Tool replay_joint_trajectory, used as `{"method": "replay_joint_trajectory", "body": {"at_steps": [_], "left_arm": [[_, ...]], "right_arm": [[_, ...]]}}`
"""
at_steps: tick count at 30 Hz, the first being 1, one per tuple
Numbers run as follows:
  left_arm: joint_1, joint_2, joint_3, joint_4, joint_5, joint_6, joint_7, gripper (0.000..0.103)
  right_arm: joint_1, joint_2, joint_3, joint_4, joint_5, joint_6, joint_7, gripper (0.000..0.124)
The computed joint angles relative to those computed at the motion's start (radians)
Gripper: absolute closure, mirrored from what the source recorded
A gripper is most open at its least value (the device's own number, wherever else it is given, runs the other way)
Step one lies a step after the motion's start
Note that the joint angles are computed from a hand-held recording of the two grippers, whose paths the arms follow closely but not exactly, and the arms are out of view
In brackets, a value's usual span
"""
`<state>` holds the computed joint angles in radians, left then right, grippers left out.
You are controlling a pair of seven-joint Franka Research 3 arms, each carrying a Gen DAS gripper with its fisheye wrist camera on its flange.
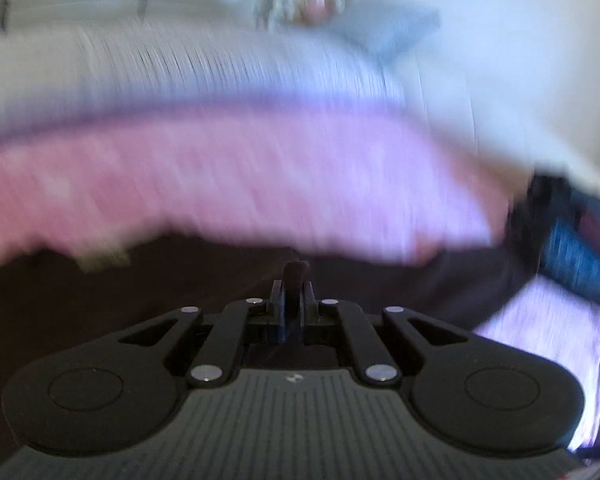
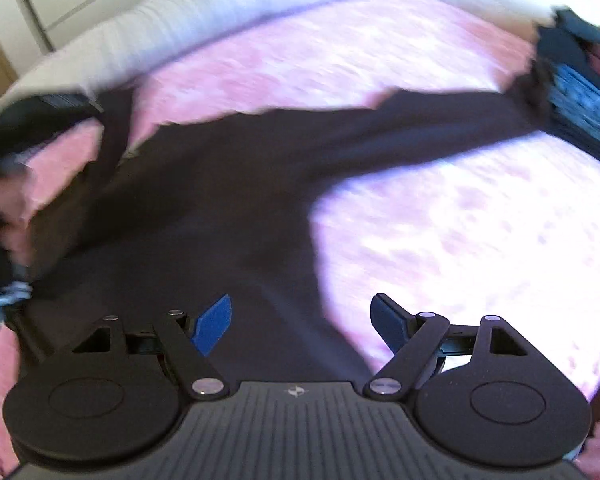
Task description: Fold clothes
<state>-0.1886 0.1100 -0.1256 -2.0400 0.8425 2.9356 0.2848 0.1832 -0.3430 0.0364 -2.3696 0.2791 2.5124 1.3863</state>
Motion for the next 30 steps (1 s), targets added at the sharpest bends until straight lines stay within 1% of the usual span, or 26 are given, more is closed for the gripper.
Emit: {"method": "replay_joint_trajectory", "body": {"at_steps": [1,2,3,4,5,6,8,10,12,13,14,16,17,20,21,23,24,25,26,27,29,30], "left_arm": [[0.015,0.008,-0.027,-0.017,-0.098,0.010,0.102,0.094],[0.030,0.017,-0.055,-0.033,-0.202,0.016,0.210,0.091],[0.043,0.020,-0.081,-0.053,-0.297,0.022,0.309,0.075],[0.046,-0.013,-0.085,-0.103,-0.341,0.048,0.357,0.055],[0.046,-0.060,-0.082,-0.158,-0.375,0.072,0.384,0.050],[0.044,-0.108,-0.075,-0.206,-0.400,0.083,0.401,0.048],[0.045,-0.235,-0.062,-0.301,-0.417,0.049,0.412,0.042],[0.070,-0.354,-0.072,-0.372,-0.392,-0.037,0.389,0.041],[0.100,-0.491,-0.074,-0.458,-0.387,-0.138,0.373,0.041],[0.114,-0.541,-0.070,-0.489,-0.389,-0.186,0.369,0.041],[0.124,-0.605,-0.055,-0.531,-0.400,-0.244,0.375,0.041],[0.158,-0.701,-0.042,-0.589,-0.410,-0.343,0.370,0.041],[0.176,-0.742,-0.036,-0.617,-0.408,-0.371,0.367,0.041],[0.225,-0.856,-0.013,-0.702,-0.391,-0.410,0.372,0.041],[0.239,-0.873,-0.010,-0.722,-0.385,-0.405,0.373,0.041],[0.264,-0.893,0.000,-0.761,-0.376,-0.384,0.378,0.041],[0.270,-0.906,0.001,-0.774,-0.378,-0.390,0.382,0.041],[0.274,-0.920,0.003,-0.786,-0.381,-0.393,0.386,0.041],[0.274,-0.929,0.010,-0.798,-0.391,-0.385,0.390,0.041],[0.273,-0.939,0.017,-0.810,-0.400,-0.378,0.394,0.041],[0.271,-0.948,0.035,-0.828,-0.422,-0.353,0.409,0.041],[0.273,-0.948,0.043,-0.833,-0.431,-0.335,0.418,0.041]], "right_arm": [[-0.004,-0.003,-0.012,-0.010,0.004,-0.006,-0.012,0.044],[-0.005,0.000,-0.025,-0.015,0.018,-0.011,-0.026,0.044],[-0.004,0.007,-0.032,-0.017,0.033,-0.012,-0.036,0.044],[0.002,0.024,-0.033,-0.011,0.055,-0.007,-0.042,0.044],[0.011,0.041,-0.039,-0.001,0.084,-0.005,-0.058,0.044],[0.023,0.059,-0.044,0.013,0.120,-0.001,-0.079,0.044],[0.054,0.105,-0.039,0.049,0.201,0.011,-0.107,0.044],[0.087,0.172,-0.037,0.107,0.301,0.017,-0.162,0.044],[0.108,0.244,-0.026,0.175,0.401,0.018,-0.225,0.043],[0.115,0.282,-0.016,0.210,0.448,0.021,-0.261,0.043],[0.121,0.320,-0.002,0.248,0.485,0.023,-0.288,0.044],[0.129,0.389,0.030,0.319,0.518,0.039,-0.314,0.044],[0.133,0.428,0.044,0.356,0.521,0.054,-0.313,0.044],[0.133,0.544,0.073,0.461,0.512,0.094,-0.299,0.044],[0.129,0.583,0.082,0.498,0.507,0.097,-0.299,0.044],[0.113,0.647,0.098,0.563,0.495,0.072,-0.309,0.047],[0.098,0.675,0.109,0.597,0.504,0.031,-0.316,0.051],[0.087,0.705,0.115,0.636,0.499,-0.023,-0.305,0.059],[0.088,0.720,0.115,0.656,0.482,-0.048,-0.282,0.062],[0.090,0.724,0.115,0.663,0.470,-0.056,-0.264,0.065],[0.081,0.721,0.118,0.669,0.471,-0.080,-0.234,0.076],[0.077,0.721,0.119,0.674,0.476,-0.096,-0.215,0.088]]}}
